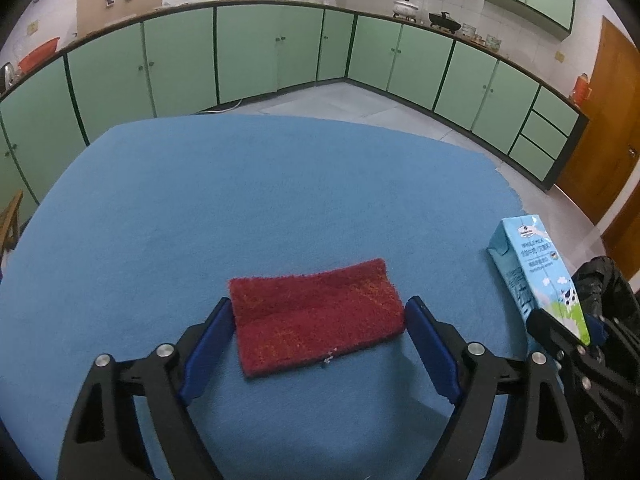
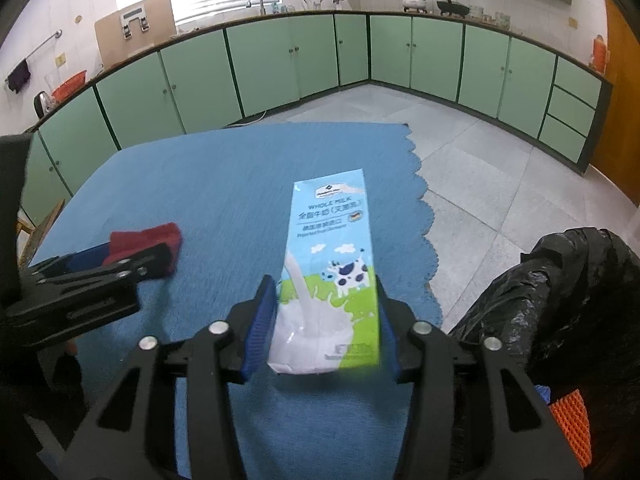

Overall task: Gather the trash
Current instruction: 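Grasp the dark red cloth with the left gripper, then carry the red cloth and milk carton over the bin with both grippers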

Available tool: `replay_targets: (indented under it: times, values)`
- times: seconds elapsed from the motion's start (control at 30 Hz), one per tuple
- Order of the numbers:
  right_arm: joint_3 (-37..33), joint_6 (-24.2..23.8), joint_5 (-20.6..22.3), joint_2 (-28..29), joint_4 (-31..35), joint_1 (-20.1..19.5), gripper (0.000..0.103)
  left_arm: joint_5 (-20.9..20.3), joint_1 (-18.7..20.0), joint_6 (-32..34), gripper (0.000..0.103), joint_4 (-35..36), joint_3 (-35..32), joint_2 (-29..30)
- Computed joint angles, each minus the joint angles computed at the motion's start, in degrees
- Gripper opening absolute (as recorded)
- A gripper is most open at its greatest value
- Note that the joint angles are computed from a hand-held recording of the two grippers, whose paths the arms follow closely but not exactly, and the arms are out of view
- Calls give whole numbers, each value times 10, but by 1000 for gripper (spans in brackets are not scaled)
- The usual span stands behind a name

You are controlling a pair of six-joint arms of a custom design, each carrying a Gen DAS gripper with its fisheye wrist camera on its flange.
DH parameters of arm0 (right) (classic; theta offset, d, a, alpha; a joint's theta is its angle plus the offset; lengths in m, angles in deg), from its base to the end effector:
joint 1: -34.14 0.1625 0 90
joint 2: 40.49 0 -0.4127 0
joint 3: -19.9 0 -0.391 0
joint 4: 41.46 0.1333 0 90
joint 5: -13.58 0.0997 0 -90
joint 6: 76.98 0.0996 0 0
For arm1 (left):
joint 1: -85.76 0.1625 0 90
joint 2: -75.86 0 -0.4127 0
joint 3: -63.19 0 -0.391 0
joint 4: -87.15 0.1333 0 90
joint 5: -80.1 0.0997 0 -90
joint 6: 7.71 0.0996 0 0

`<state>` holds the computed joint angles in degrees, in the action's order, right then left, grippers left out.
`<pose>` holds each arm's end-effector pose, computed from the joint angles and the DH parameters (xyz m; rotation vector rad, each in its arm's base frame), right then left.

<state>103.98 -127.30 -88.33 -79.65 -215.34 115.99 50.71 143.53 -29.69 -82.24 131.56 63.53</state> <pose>0.0073 -0.7442 0.1339 0.8317 -2.4193 0.6589 -0.2045 -0.7370 -0.0790 -0.0675 2.1941 -0.9812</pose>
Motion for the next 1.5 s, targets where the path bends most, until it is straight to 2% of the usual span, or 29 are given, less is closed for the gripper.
replay_targets:
  times: [0.17, 0.27, 0.6, 1.17, 1.5]
  values:
    - [-19, 19, -14, 10, 22, 3, 51, 14, -5, 14, 84, -15, 25, -11]
    - [-23, 26, -12, 11, 35, 3, 45, 21, -7, 21, 84, -22, 38, -16]
    - [10, 7, -8, -2, -7, 8, 43, 27, -21, 34, 84, -49, 70, -33]
    - [118, 21, 56, -106, -38, 10, 43, 37, -67, 61, 85, -108, 133, -74]
    - [168, 26, 80, -176, -60, 3, 43, 42, -102, 87, 85, -130, 135, -73]
